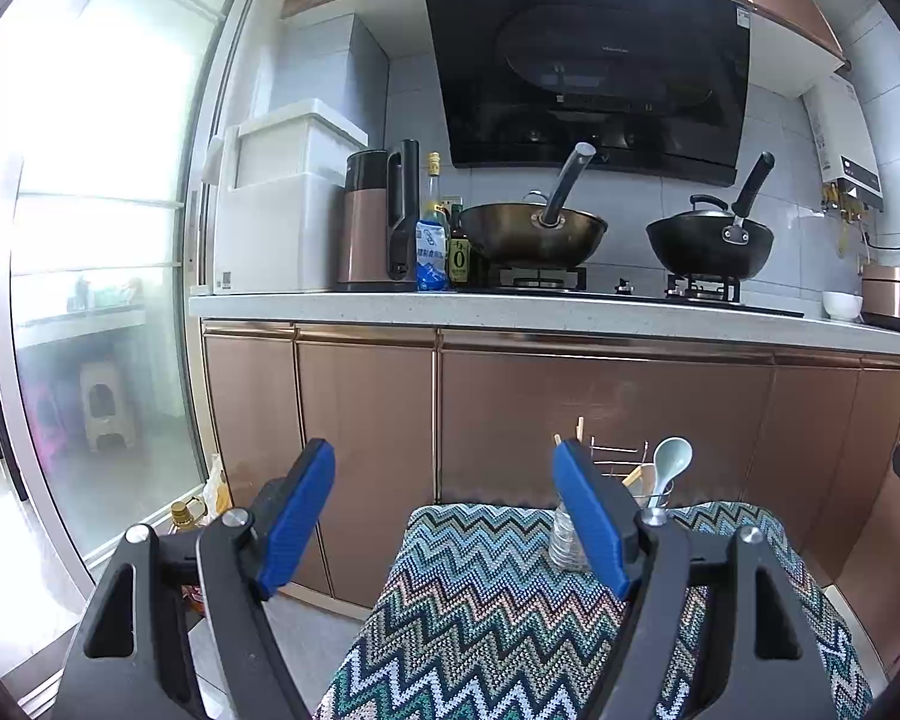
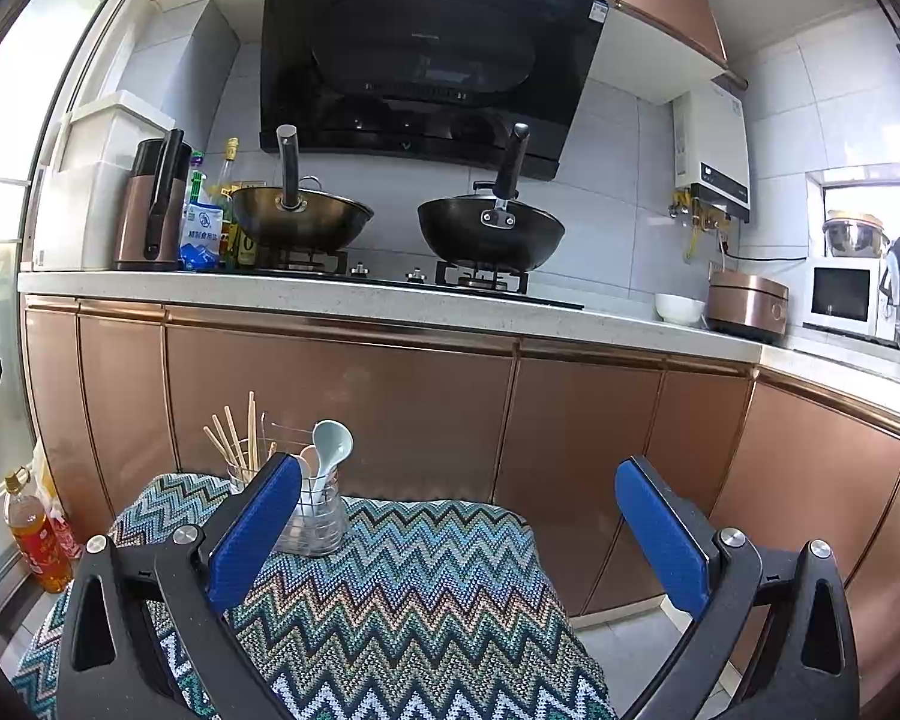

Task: Organize utensils

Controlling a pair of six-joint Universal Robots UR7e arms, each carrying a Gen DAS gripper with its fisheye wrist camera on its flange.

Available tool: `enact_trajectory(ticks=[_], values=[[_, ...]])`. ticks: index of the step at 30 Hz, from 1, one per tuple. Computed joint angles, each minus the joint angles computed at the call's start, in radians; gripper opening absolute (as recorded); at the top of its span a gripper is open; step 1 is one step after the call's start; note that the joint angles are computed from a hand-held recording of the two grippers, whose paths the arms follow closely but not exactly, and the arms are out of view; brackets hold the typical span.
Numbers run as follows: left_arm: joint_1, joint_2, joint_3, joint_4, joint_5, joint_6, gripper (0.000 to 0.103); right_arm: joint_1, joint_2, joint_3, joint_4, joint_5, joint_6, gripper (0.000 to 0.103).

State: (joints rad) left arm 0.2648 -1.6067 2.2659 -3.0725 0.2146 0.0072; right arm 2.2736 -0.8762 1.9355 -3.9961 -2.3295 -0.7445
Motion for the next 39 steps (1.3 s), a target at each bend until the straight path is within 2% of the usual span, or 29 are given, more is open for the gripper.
enact_trajectory(ticks=[22,39], values=[[0.008,0.006,-0.010,-0.055,0.008,0.054,0.074,-0.004,-0.007,0.006,-0.007,0.009,-0.004,0.103],[0.006,0.035,-0.022,-0.163,0.003,0.136,0.074,-0.010,-0.015,0.018,0.001,0.016,0.007,0.103]])
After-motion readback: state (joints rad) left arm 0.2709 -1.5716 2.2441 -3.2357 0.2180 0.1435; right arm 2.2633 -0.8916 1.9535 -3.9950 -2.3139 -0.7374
